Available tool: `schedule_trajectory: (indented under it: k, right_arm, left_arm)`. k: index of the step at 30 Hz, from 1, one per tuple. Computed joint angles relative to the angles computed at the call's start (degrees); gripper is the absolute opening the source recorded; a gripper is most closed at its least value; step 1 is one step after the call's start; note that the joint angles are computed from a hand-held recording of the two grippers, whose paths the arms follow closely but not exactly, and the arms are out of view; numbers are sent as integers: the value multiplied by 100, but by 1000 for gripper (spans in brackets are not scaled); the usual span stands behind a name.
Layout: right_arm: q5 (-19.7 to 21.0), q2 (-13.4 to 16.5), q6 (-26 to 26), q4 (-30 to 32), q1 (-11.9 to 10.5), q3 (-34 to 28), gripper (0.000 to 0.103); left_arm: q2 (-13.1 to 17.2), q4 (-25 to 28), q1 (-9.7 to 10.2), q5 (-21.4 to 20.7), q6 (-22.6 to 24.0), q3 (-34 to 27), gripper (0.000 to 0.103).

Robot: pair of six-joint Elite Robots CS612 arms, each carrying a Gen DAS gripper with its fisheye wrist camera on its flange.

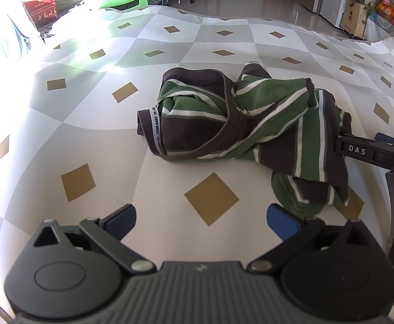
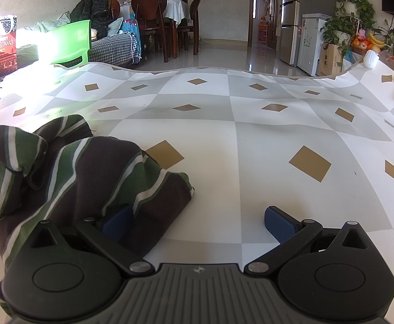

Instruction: Fold clothes

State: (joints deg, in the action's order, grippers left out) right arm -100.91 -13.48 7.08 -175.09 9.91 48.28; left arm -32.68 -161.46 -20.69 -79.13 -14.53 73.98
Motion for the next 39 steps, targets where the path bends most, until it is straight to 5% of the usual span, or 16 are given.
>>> schedule_trajectory:
  k: [14, 25, 32, 39]
  right_arm:
    - [-1, 1, 0, 2, 1, -3, 103]
    - [-1, 1, 0, 2, 1, -3, 103]
    - [-1, 1, 0, 2, 1, -3, 103]
    - [-1, 1, 0, 2, 1, -3, 103]
  left_arm:
    - [59, 230, -9, 228, -87, -131, 103]
    - [112, 742, -10, 511, -716, -417, 103]
    - [19, 759, -4, 387, -607, -353, 103]
    - [-201, 602, 132, -373, -615, -85, 103]
